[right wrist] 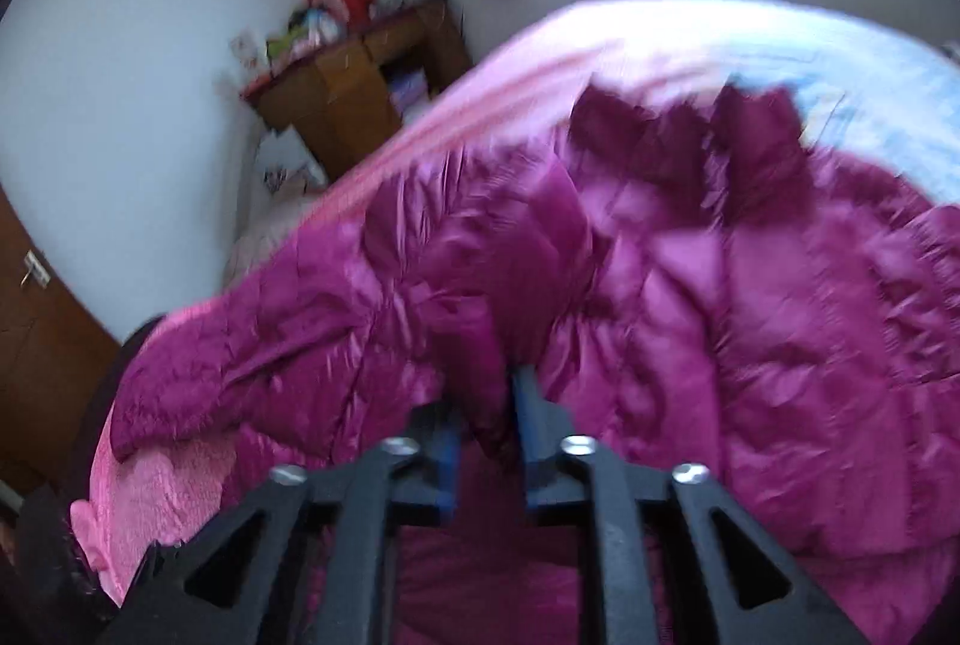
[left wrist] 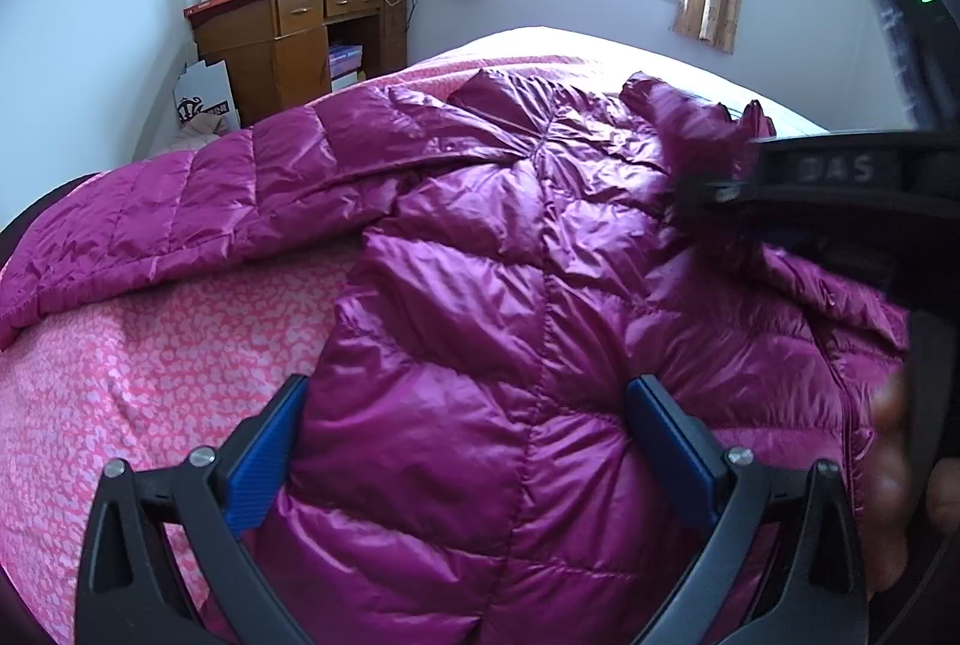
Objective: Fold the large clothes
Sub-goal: 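Lay the held sleeve over the jacket body, then grasp the body edge with the right tool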
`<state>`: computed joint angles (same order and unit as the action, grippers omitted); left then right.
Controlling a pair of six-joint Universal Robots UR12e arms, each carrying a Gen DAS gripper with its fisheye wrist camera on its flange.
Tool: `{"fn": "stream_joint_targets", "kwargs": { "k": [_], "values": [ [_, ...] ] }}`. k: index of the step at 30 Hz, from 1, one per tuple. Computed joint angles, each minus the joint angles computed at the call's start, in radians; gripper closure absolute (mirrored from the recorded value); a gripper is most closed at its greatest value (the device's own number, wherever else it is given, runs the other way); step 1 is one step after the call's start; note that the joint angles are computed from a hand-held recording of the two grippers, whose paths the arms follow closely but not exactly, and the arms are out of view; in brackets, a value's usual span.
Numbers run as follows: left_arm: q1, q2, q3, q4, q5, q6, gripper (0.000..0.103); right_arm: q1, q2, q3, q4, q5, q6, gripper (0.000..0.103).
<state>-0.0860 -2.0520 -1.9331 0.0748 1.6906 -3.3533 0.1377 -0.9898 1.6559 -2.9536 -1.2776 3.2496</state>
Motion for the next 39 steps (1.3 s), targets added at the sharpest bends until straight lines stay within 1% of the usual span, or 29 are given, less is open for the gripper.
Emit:
{"fn": "stream_joint_targets", "kwargs": {
  "k": [1, 2, 4, 5, 7, 8, 11, 12, 13, 15, 17, 18, 19, 20, 21, 22, 24, 25, 27, 28, 30, 31, 32, 33, 34, 36, 37, 38, 39],
  "values": [
    [0.0, 0.0, 0.0, 0.001, 0.0, 0.0, 0.0, -0.006, 0.004, -0.004, 0.025, 0.046, 0.005, 0.049],
    [0.0, 0.0, 0.0, 0.001, 0.0, 0.0, 0.0, -0.013, 0.012, -0.007, 0.016, 0.094, 0.019, 0.045],
    [0.0, 0.0, 0.0, 0.001, 0.0, 0.0, 0.0, -0.009, 0.017, -0.009, 0.003, 0.097, 0.02, 0.043],
    [0.0, 0.0, 0.0, 0.001, 0.001, 0.0, 0.0, -0.006, 0.018, -0.016, 0.017, 0.091, 0.011, 0.043],
    [-0.001, 0.0, 0.0, 0.0, 0.003, 0.001, 0.0, 0.002, 0.016, -0.019, 0.04, 0.054, -0.006, 0.043],
    [-0.001, 0.0, 0.0, -0.001, 0.004, 0.001, 0.0, 0.013, 0.021, -0.03, 0.048, 0.016, -0.028, 0.043],
    [-0.001, 0.0, 0.0, 0.0, 0.002, 0.001, 0.0, 0.035, 0.031, -0.05, 0.072, -0.054, -0.078, 0.043],
    [-0.001, 0.0, 0.0, 0.0, 0.002, 0.001, 0.0, 0.04, 0.034, -0.059, 0.094, -0.08, -0.087, 0.047],
    [-0.001, 0.0, 0.0, -0.001, 0.004, 0.001, 0.0, 0.038, 0.023, -0.04, 0.088, -0.091, -0.095, 0.059],
    [-0.001, 0.0, 0.0, 0.0, 0.003, 0.002, 0.0, 0.04, 0.021, -0.035, 0.081, -0.108, -0.109, 0.07],
    [-0.001, 0.0, -0.001, 0.001, 0.003, 0.002, 0.0, 0.033, 0.013, -0.023, 0.072, -0.082, -0.111, 0.075],
    [-0.001, 0.0, -0.001, 0.001, 0.004, 0.002, 0.0, 0.028, 0.006, -0.014, 0.075, -0.062, -0.109, 0.076],
    [-0.001, 0.0, -0.001, 0.001, 0.004, 0.002, 0.0, 0.021, -0.003, -0.004, 0.081, -0.029, -0.106, 0.076],
    [-0.002, 0.0, 0.0, 0.001, 0.005, 0.002, 0.0, 0.012, -0.008, 0.002, 0.098, 0.02, -0.101, 0.075],
    [-0.002, 0.0, 0.001, 0.0, 0.007, 0.002, 0.0, 0.009, -0.01, 0.005, 0.111, 0.042, -0.095, 0.074],
    [-0.004, -0.001, 0.002, -0.001, 0.01, 0.003, 0.0, 0.009, -0.01, 0.007, 0.111, 0.048, -0.088, 0.072],
    [-0.004, -0.002, 0.005, -0.005, 0.012, 0.004, 0.0, 0.002, -0.004, 0.008, 0.11, 0.091, -0.091, 0.054],
    [-0.004, -0.002, 0.005, -0.004, 0.01, 0.004, 0.0, -0.001, -0.005, 0.007, 0.116, 0.111, -0.092, 0.049],
    [-0.003, -0.003, 0.005, -0.003, 0.007, 0.003, 0.0, -0.002, -0.014, 0.008, 0.127, 0.115, -0.087, 0.048],
    [-0.003, -0.003, 0.005, -0.003, 0.009, 0.004, 0.0, -0.008, -0.023, 0.017, 0.11, 0.128, -0.078, 0.048],
    [-0.003, -0.002, 0.004, -0.002, 0.008, 0.004, 0.0, -0.021, -0.047, 0.048, 0.045, 0.157, -0.06, 0.048],
    [-0.003, -0.002, 0.004, -0.002, 0.007, 0.003, 0.0, -0.03, -0.059, 0.065, -0.005, 0.161, -0.044, 0.048],
    [-0.003, -0.002, 0.004, -0.003, 0.009, 0.004, 0.0, -0.036, -0.07, 0.083, -0.07, 0.13, -0.021, 0.048],
    [-0.003, -0.002, 0.004, -0.002, 0.009, 0.004, 0.0, -0.036, -0.079, 0.093, -0.116, 0.058, -0.004, 0.048],
    [-0.004, -0.003, 0.004, -0.002, 0.012, 0.006, 0.0, -0.035, -0.088, 0.095, -0.125, -0.046, -0.003, 0.048],
    [-0.004, -0.003, 0.003, -0.003, 0.015, 0.007, 0.0, -0.029, -0.085, 0.076, -0.088, -0.248, -0.002, 0.048],
    [-0.004, -0.004, 0.004, -0.003, 0.015, 0.008, 0.0, -0.03, -0.077, 0.066, -0.071, -0.303, 0.005, 0.048],
    [-0.004, -0.004, 0.004, -0.003, 0.015, 0.008, 0.0, -0.04, -0.068, 0.056, -0.037, -0.342, 0.01, 0.048],
    [-0.003, -0.004, 0.004, -0.003, 0.015, 0.008, 0.0, -0.05, -0.061, 0.05, -0.011, -0.37, 0.015, 0.05]
  ]
}}
